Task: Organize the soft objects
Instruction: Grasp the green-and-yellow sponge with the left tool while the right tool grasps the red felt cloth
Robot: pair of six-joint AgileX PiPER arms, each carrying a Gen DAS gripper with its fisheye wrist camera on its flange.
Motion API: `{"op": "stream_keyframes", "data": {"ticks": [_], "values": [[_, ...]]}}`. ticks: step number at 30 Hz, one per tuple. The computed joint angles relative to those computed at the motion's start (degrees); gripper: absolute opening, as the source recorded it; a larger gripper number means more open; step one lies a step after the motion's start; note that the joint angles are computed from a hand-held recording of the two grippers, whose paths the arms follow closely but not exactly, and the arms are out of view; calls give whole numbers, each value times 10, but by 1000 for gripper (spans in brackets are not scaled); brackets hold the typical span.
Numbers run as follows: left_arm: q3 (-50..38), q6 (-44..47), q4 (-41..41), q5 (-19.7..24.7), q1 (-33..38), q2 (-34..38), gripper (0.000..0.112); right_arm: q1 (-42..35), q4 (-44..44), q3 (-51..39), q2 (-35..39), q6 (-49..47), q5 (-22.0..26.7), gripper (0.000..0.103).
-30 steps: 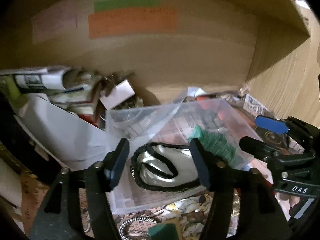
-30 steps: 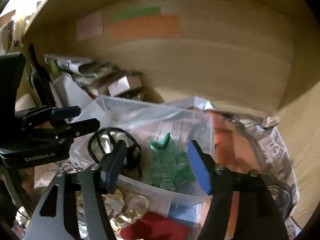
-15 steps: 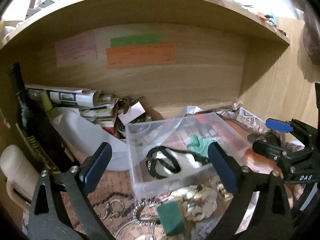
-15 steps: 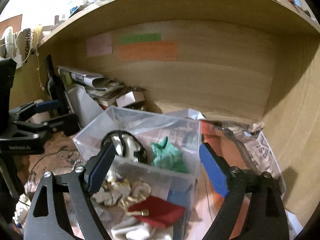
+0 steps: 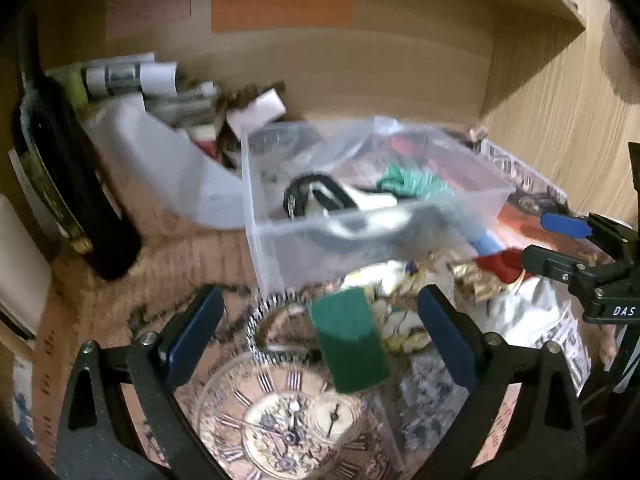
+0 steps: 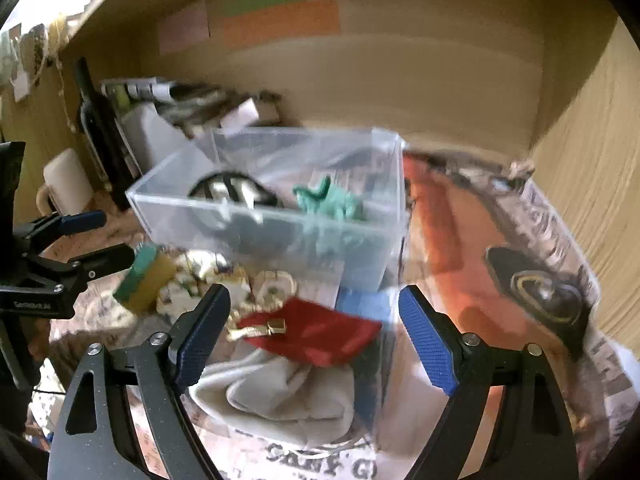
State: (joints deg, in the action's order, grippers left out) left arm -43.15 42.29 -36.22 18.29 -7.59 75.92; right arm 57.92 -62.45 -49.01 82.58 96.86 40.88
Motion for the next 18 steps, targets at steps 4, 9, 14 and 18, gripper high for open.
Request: {"op": "stream_keyframes", "data": {"ticks": [4,9,14,18], "values": [[10,30,-30,4,3,13,86,-21,31,6,12,-21,-35,84],[9,75,-68,13,5,35,70,-54,64,24,1,-33,-100,73],[11,80,-69,18,-1,47,52,-85,111,24,4,-79,-140,63],[14,112,-96,23,5,50,39,-59,101,-12,9,-104,-71,63]]}}
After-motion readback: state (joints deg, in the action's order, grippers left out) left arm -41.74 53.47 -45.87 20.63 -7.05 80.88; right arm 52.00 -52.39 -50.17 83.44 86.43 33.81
